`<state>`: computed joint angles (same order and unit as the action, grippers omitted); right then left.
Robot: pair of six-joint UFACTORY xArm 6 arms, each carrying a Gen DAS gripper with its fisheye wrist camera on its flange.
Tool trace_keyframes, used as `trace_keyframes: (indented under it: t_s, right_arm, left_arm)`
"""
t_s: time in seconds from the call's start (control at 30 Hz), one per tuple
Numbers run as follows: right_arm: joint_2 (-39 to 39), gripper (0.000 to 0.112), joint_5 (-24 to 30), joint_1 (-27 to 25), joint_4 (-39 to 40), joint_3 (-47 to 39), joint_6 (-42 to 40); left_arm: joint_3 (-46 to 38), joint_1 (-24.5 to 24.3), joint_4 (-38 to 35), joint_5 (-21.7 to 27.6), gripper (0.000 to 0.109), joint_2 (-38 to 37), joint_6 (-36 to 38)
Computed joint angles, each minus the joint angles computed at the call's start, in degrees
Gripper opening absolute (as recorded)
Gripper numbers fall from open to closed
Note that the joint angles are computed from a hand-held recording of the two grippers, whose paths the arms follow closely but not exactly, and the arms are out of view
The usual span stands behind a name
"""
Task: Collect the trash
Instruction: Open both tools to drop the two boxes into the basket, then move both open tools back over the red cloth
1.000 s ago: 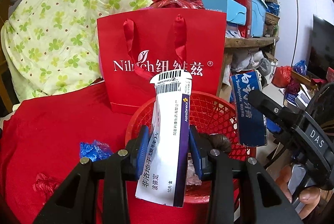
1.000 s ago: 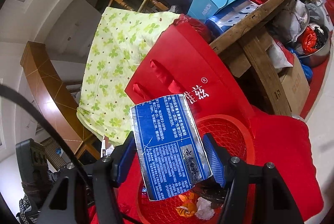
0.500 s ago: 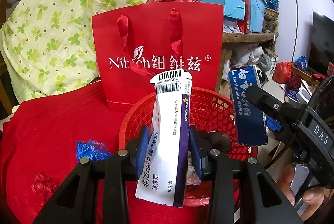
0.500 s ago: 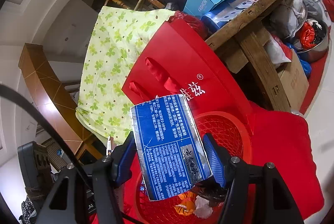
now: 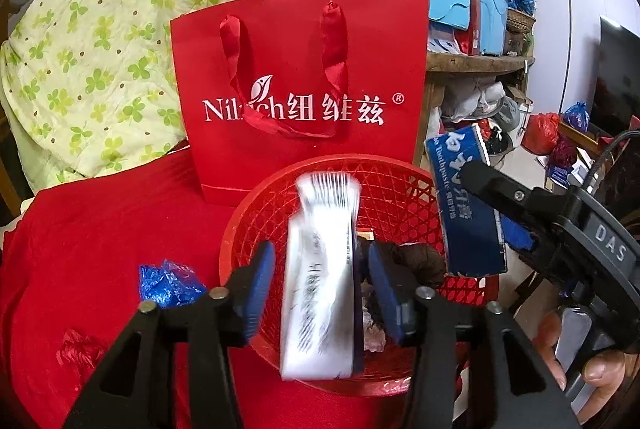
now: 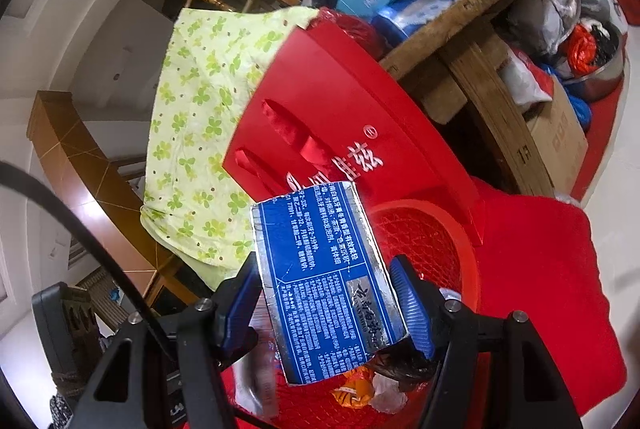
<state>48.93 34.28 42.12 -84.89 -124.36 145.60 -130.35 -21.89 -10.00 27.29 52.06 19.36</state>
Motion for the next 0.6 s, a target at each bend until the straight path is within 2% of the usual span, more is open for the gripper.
trace_keyframes:
  t_s: [0.2, 0.33, 0.4, 0.6]
  right_arm:
    - [2.39, 0.069, -2.76, -0.97, 4.66, -3.0, -3.09]
    - [2.89, 0.073, -2.3, -0.68, 2.22, -3.85, -1.17]
    - [3.68, 0.074, -1.44, -0.35, 1.55, -5.35, -1.33]
    - [9.03, 0.074, 0.92, 0.76, 3.68, -14.73, -9.22]
  left_arm:
    - [3.65, 0.64, 0.36, -2.15, 0.059, -1.91, 0.13]
    - [7.75, 2.22, 0.64, -3.44, 0.06, -4.38, -1.33]
    - [10.05, 3.3, 3.16, -4.38, 0.06, -5.64, -3.92]
    - [16.61, 6.4, 7.3, -6.98, 0.06, -9.23, -8.33]
